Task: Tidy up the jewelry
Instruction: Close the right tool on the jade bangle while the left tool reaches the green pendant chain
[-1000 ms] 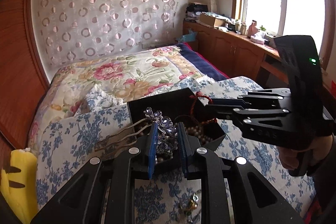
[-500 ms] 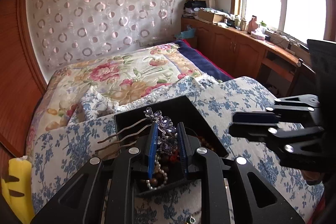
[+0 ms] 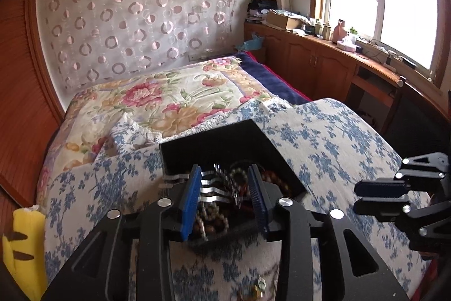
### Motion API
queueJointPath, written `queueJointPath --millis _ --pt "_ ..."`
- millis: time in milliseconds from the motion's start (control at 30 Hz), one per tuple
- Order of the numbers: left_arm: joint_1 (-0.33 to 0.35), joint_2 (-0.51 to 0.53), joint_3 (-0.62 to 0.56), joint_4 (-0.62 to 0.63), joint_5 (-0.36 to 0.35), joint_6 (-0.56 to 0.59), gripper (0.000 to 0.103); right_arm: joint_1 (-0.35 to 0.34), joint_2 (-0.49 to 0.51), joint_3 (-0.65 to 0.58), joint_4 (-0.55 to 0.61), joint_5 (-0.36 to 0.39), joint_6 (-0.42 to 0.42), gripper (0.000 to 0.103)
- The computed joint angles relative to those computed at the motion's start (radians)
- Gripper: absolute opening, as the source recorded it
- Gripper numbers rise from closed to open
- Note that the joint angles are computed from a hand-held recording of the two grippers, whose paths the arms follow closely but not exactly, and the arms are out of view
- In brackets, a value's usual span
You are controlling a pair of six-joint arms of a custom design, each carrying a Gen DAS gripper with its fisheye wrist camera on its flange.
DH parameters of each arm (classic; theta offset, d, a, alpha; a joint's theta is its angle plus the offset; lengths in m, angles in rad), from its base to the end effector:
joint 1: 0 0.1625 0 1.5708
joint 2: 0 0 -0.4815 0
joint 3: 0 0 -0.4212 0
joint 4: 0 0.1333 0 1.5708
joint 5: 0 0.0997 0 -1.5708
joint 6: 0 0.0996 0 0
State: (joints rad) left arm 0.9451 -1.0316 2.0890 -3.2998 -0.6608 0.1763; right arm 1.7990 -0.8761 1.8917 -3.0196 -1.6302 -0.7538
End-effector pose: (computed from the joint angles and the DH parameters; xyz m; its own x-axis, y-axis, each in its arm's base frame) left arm -0.1621 -0.5863 0.2230 -0.6926 0.0731 -0.7176 0.5891 0.6315 -0.5042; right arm 0.2740 -0.6165 0.1261 -0.5725 -0.7520 0.3266 -0.8191 0.5066 -0.2692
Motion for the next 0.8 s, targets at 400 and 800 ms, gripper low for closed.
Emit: queueJointPath --millis 400,800 --pt "-0.031 -0.095 0.195 0.018 -0.003 -0.140 0.044 0.018 0.004 0.111 0.034 -0.092 -0.076 0.019" --pt "-0.012 -0.080 0.235 0.072 -0.057 -0.222 0.044 0.037 0.016 0.144 0.046 -0.157 -0.129 0.016"
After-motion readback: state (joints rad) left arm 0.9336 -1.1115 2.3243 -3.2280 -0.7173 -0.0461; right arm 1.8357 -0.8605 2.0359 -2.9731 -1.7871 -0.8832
